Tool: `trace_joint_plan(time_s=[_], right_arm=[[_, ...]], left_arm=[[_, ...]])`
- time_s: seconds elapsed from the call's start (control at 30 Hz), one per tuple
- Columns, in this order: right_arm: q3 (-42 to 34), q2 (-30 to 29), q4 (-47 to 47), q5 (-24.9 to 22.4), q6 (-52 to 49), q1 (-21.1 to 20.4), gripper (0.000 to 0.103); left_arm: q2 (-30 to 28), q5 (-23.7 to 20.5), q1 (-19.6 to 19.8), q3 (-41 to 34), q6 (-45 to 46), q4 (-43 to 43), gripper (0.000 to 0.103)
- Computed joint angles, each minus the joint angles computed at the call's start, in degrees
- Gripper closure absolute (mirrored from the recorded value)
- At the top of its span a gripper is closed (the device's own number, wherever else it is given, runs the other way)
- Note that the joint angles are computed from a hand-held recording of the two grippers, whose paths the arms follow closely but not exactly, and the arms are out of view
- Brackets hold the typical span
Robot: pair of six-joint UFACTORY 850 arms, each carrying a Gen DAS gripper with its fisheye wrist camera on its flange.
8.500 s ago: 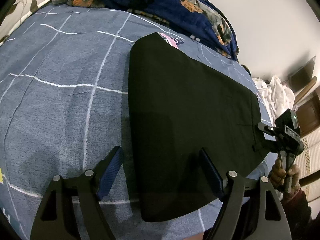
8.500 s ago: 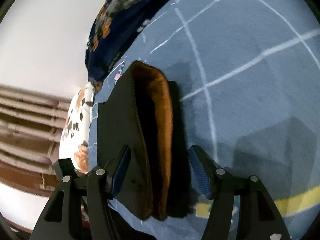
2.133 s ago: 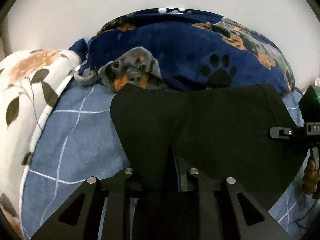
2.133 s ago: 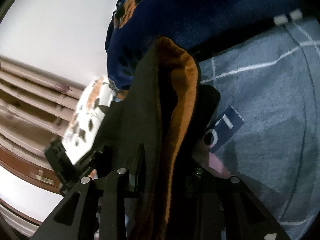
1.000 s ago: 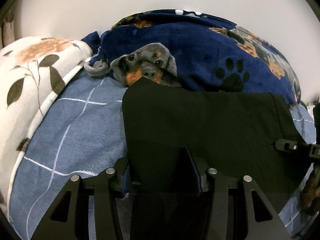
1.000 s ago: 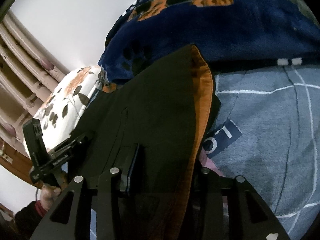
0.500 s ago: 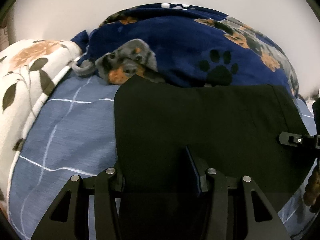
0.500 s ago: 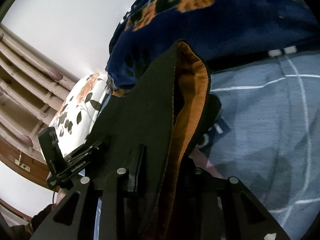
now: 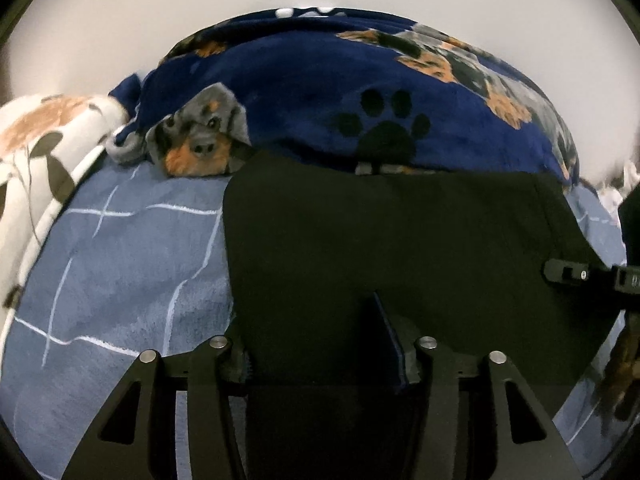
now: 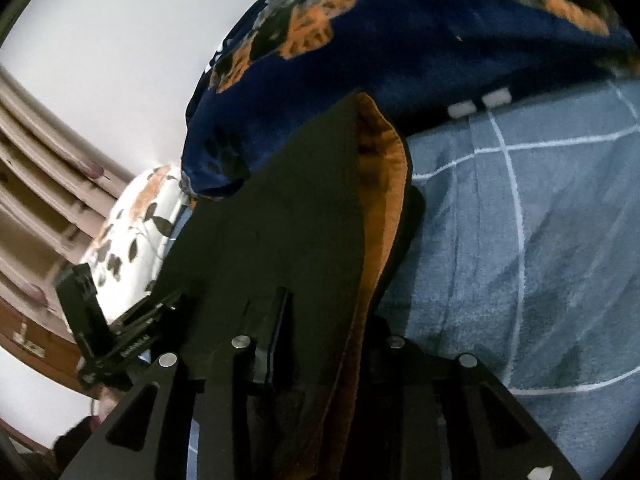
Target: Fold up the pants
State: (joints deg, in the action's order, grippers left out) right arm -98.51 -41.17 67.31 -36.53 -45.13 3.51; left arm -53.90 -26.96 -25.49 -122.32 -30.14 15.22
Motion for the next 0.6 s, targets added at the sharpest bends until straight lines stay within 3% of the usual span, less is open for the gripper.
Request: trace_joint_plan(time_s=[0.2,0.6], right_arm=[[3.15,2.49,-3.29,8.29,-0.09,1.99,0.070],[4.98,4.03,-9.97,15.38,3.48,3.95,0.060]], left_arm=[[0.18,-0.23,-0.48,0.48,-4.27,4.52,0.046],[-0.05,-1.61,-0.97,0.18,-9.12,9.91,0.039]])
